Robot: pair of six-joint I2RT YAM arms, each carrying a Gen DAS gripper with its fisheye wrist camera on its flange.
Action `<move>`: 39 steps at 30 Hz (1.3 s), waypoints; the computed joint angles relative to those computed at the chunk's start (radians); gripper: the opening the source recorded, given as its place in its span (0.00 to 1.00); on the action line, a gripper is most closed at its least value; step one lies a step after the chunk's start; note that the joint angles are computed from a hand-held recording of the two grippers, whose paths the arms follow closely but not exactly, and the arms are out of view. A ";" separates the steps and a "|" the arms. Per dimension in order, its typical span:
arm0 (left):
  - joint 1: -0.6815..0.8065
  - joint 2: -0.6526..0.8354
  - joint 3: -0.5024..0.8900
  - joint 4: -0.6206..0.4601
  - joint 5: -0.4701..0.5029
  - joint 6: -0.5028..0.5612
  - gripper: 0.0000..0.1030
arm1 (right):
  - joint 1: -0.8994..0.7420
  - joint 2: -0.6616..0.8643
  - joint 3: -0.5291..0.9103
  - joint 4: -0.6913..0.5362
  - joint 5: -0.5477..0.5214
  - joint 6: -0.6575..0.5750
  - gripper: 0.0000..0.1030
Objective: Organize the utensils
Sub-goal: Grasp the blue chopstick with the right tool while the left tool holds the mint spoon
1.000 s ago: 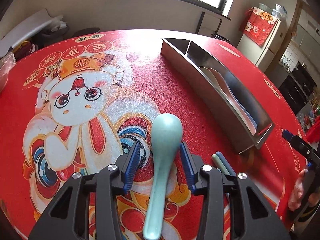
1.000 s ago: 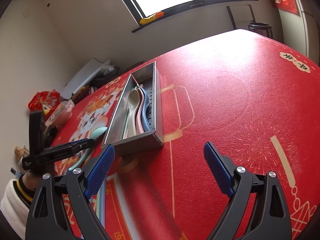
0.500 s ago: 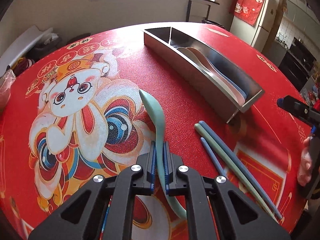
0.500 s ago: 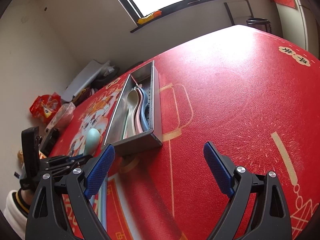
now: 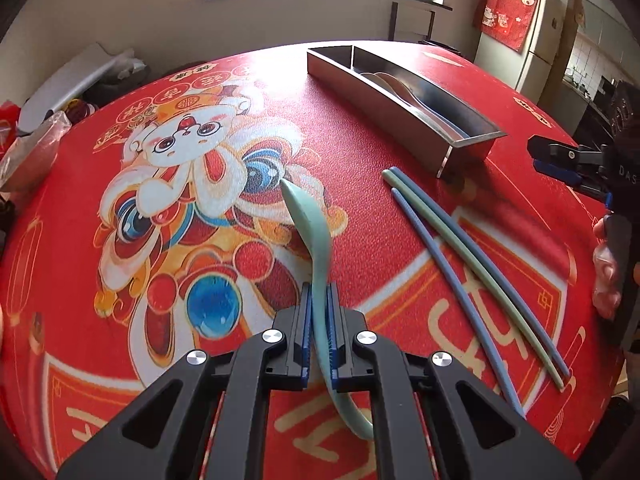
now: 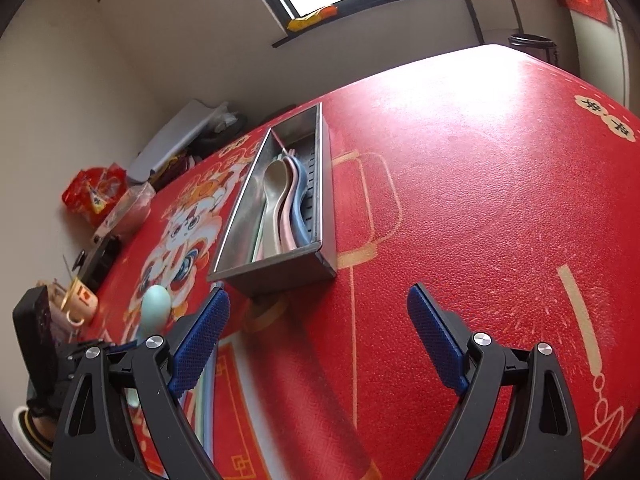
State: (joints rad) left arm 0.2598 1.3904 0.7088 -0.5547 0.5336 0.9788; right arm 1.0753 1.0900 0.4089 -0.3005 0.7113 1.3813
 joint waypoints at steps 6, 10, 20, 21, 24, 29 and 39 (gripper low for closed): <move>0.107 -0.038 -0.034 -0.050 0.041 0.057 0.07 | 0.003 0.189 0.182 -0.139 -0.077 -0.103 0.85; 0.138 -0.063 -0.060 -0.051 0.060 0.057 0.07 | 0.033 0.287 0.256 -0.165 -0.116 -0.143 0.85; 0.168 -0.045 -0.062 -0.050 0.107 0.041 0.07 | 0.058 0.414 0.385 -0.227 -0.144 -0.207 0.84; 0.172 -0.040 -0.058 -0.056 0.111 0.044 0.07 | 0.057 0.423 0.393 -0.229 -0.148 -0.213 0.84; 0.174 -0.045 -0.065 -0.048 0.113 0.047 0.07 | 0.053 0.454 0.420 -0.240 -0.155 -0.231 0.84; 0.163 -0.089 -0.103 -0.008 0.094 0.047 0.07 | 0.045 0.493 0.442 -0.234 -0.182 -0.265 0.73; 0.176 -0.044 -0.069 -0.043 0.116 0.056 0.07 | 0.060 0.475 0.445 -0.261 -0.207 -0.298 0.25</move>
